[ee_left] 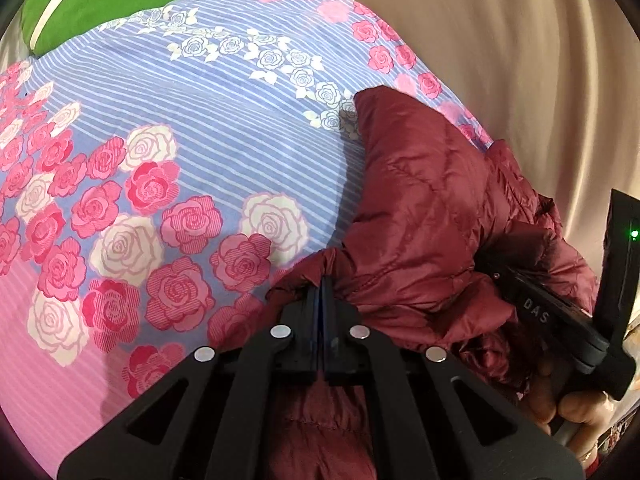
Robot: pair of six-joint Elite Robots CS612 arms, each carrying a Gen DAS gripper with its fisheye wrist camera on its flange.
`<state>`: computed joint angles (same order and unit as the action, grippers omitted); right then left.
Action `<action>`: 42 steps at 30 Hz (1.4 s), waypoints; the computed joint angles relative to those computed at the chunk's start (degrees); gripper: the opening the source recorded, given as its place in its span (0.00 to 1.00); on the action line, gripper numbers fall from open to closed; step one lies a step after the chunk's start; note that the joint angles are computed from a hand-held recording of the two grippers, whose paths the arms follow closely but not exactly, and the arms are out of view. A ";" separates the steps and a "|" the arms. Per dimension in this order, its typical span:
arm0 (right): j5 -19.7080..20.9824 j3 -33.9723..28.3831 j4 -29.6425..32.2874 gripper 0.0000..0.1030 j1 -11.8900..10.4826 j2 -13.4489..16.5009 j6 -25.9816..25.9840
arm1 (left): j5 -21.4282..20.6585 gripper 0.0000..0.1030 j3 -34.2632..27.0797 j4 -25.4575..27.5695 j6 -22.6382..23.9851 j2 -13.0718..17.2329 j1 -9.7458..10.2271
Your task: Fold large clothes
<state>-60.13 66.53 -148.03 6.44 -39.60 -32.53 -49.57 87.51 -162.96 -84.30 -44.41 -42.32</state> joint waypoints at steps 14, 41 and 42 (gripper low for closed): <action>2.09 -5.01 9.18 0.14 5.25 1.52 -1.23 | 1.88 0.01 0.39 1.92 -3.58 -0.37 -0.90; 7.07 7.19 -12.81 0.15 -15.56 -2.65 16.65 | 0.50 0.07 1.57 -6.30 -0.24 0.33 -0.63; 7.63 7.30 -12.95 0.15 -15.60 -2.88 15.44 | 0.52 0.06 1.55 -6.21 -0.25 0.33 -0.64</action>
